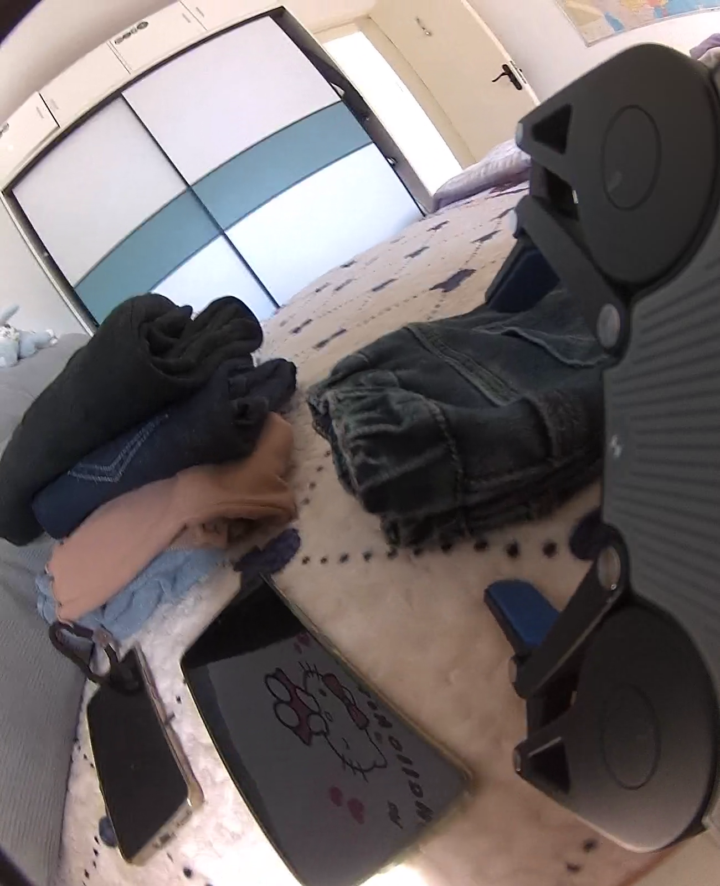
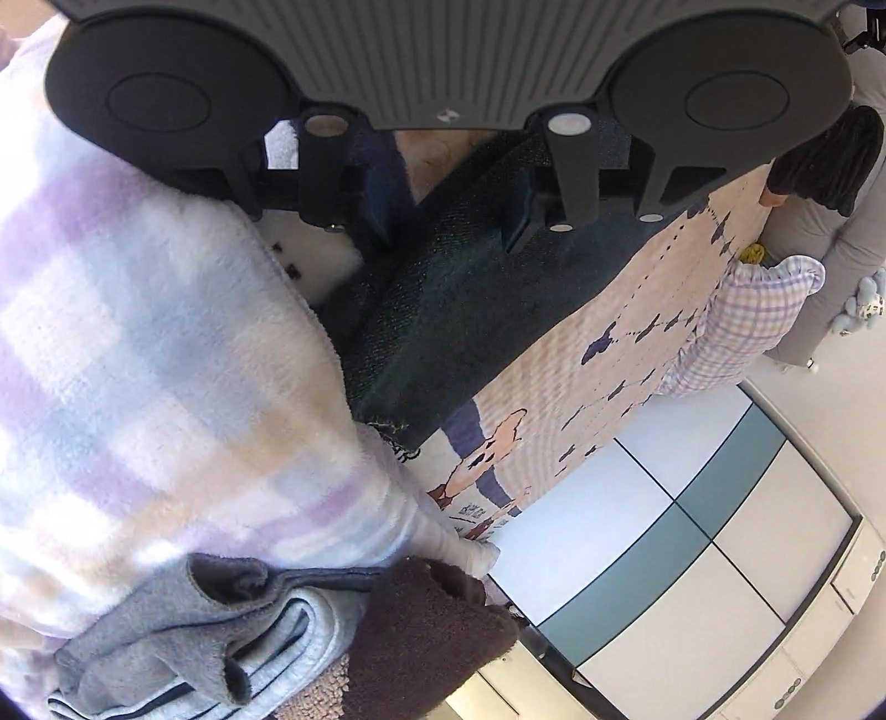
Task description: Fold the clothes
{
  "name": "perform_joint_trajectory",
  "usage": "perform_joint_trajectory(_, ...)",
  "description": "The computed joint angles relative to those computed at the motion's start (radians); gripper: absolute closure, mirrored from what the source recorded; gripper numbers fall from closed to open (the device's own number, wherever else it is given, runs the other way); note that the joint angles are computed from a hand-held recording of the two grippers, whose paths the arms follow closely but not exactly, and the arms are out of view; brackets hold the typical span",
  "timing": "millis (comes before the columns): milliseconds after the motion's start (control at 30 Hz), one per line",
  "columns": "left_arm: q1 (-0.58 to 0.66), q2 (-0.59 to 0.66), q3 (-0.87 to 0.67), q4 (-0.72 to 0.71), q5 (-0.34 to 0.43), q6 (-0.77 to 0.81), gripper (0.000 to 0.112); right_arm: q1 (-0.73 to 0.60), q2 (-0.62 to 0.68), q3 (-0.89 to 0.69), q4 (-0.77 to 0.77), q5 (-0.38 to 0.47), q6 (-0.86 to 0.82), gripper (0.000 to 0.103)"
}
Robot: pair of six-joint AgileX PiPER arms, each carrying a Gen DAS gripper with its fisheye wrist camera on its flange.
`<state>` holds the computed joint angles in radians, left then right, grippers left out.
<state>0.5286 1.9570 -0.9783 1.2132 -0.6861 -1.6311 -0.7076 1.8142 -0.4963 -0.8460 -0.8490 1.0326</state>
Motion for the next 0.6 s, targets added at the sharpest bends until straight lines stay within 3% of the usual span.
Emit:
perform_joint_trajectory(100, -0.028, 0.040, -0.046, -0.078, 0.016, 0.027, 0.010, 0.001, 0.063, -0.033, 0.024, -0.062, 0.034, 0.057)
perform_joint_trajectory(133, -0.037, 0.051, -0.062, -0.101, 0.030, 0.027, 0.017, 0.004, 0.083, -0.049, 0.034, -0.074, 0.058, 0.057)
perform_joint_trajectory(167, -0.046, 0.059, -0.079, -0.113, 0.051, 0.021, 0.029, 0.010, 0.100, -0.064, 0.048, -0.082, 0.079, 0.057)
perform_joint_trajectory(200, -0.060, 0.060, -0.101, -0.099, 0.098, -0.008, 0.054, 0.026, 0.103, -0.072, 0.077, -0.074, 0.086, 0.058)
perform_joint_trajectory(267, -0.062, 0.067, -0.140, -0.045, 0.126, -0.072, 0.070, 0.063, 0.087, -0.078, 0.141, -0.029, 0.084, 0.063)
perform_joint_trajectory(300, -0.063, 0.061, -0.143, -0.048, 0.128, -0.062, 0.076, 0.079, 0.079, -0.081, 0.171, -0.007, 0.083, 0.074)
perform_joint_trajectory(367, -0.069, 0.024, -0.142, -0.033, 0.153, -0.032, 0.080, 0.088, 0.073, -0.086, 0.193, 0.010, 0.100, 0.081)
perform_joint_trajectory(467, -0.042, -0.040, -0.103, -0.077, 0.108, 0.012, 0.082, 0.105, 0.045, -0.064, 0.243, 0.008, 0.057, 0.084)
perform_joint_trajectory(600, -0.007, -0.136, 0.007, -0.353, 0.053, 0.317, 0.082, 0.155, -0.004, -0.009, 0.297, -0.041, -0.095, 0.085)
